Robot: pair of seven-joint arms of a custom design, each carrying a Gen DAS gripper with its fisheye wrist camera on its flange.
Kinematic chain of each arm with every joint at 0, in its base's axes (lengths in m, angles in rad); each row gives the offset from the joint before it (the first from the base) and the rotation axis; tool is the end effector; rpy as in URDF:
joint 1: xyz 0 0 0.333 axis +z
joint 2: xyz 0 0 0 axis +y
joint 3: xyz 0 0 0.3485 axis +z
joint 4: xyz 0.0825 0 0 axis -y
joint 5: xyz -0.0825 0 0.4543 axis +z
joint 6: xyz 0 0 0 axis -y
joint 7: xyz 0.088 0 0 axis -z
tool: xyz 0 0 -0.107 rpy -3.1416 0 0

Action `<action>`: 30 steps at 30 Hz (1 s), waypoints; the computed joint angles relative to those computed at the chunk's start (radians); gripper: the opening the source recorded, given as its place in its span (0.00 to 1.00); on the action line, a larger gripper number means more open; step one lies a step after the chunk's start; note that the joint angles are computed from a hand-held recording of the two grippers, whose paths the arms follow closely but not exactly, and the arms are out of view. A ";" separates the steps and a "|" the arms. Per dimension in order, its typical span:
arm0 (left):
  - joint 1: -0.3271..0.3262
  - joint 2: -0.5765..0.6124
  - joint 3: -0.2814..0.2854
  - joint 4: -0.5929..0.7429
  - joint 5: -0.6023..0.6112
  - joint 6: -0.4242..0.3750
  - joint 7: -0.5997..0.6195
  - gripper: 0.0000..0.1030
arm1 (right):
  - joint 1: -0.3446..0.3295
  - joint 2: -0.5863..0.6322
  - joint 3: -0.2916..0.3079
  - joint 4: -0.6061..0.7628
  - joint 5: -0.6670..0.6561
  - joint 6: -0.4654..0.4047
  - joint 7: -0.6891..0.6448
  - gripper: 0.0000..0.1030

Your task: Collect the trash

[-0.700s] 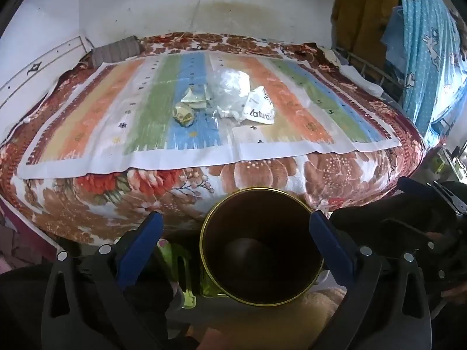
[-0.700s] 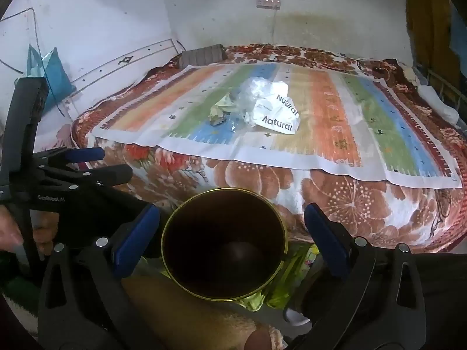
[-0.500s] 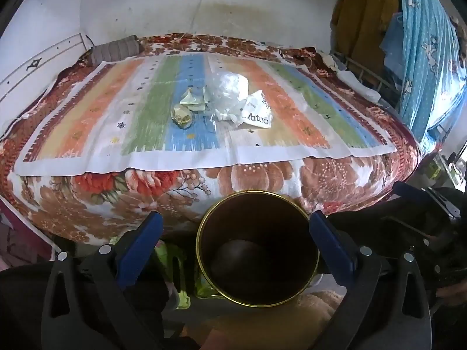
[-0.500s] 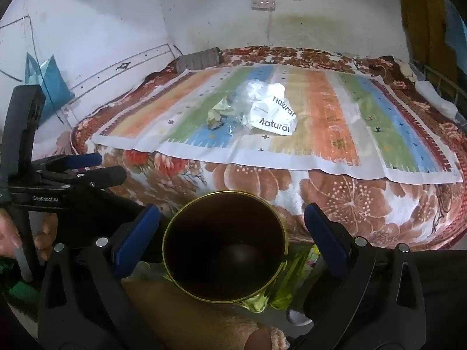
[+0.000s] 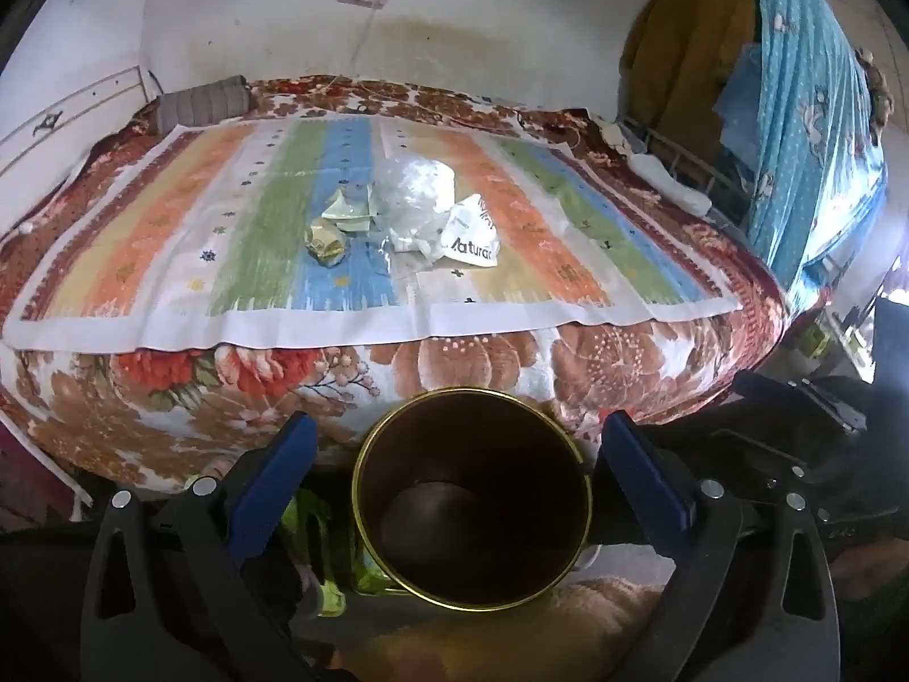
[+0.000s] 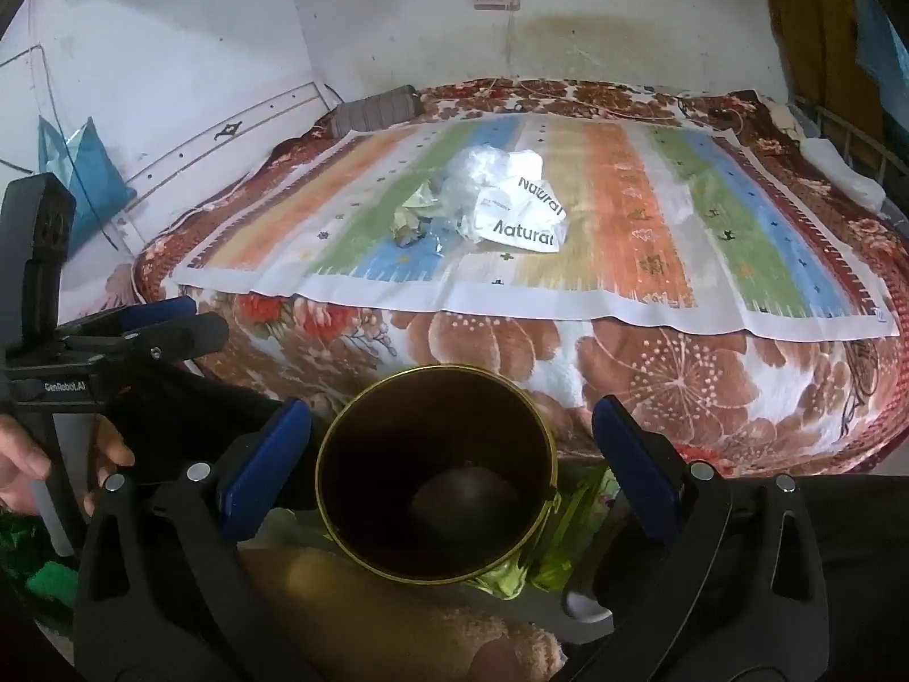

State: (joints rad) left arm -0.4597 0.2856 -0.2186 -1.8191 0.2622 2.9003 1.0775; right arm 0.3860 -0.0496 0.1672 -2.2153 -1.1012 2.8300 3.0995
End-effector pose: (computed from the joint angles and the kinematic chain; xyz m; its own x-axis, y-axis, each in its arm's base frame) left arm 0.5810 -0.4687 0.4757 -0.4342 -0.8809 0.1885 -0.6901 0.1907 -0.6981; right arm 0.4924 0.3584 0.4450 0.0528 -0.9878 -0.1462 -0.6586 0.0756 -0.7487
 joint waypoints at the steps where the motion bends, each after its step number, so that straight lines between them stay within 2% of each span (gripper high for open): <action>1: -0.012 0.000 0.013 0.004 0.018 -0.010 -0.018 0.95 | 0.000 -0.003 0.000 -0.002 0.001 -0.002 -0.001 0.92; 4: 0.055 0.008 -0.061 0.009 -0.104 -0.026 0.080 0.95 | 0.001 -0.006 0.002 0.000 0.013 -0.009 -0.013 0.92; 5: 0.062 0.008 -0.069 0.009 -0.127 -0.029 0.102 0.95 | -0.001 -0.006 0.002 -0.001 -0.002 -0.003 -0.001 0.92; 8: 0.020 0.005 -0.020 0.012 -0.078 -0.047 0.051 0.95 | -0.002 -0.005 0.003 -0.003 -0.017 0.002 0.010 0.92; 16: 0.013 0.000 -0.003 0.006 -0.053 -0.038 0.001 0.95 | -0.002 -0.005 0.003 -0.004 -0.022 0.005 0.012 0.92; 19: -0.036 -0.004 0.050 0.012 0.054 -0.049 -0.096 0.94 | 0.000 -0.006 0.003 -0.007 -0.008 0.001 -0.003 0.92; 27: -0.025 -0.004 0.047 0.018 0.135 -0.066 -0.177 0.94 | 0.005 -0.005 0.005 0.002 0.028 -0.004 -0.049 0.92; 30: -0.012 0.003 0.032 0.029 0.121 -0.094 -0.175 0.94 | 0.001 -0.008 0.003 -0.001 0.023 0.027 -0.037 0.92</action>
State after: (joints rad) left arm -0.4722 0.2882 -0.1869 -1.7904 0.3836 2.8063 0.9027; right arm 0.3871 -0.0581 0.1705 -2.2164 -1.0784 2.8569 3.0623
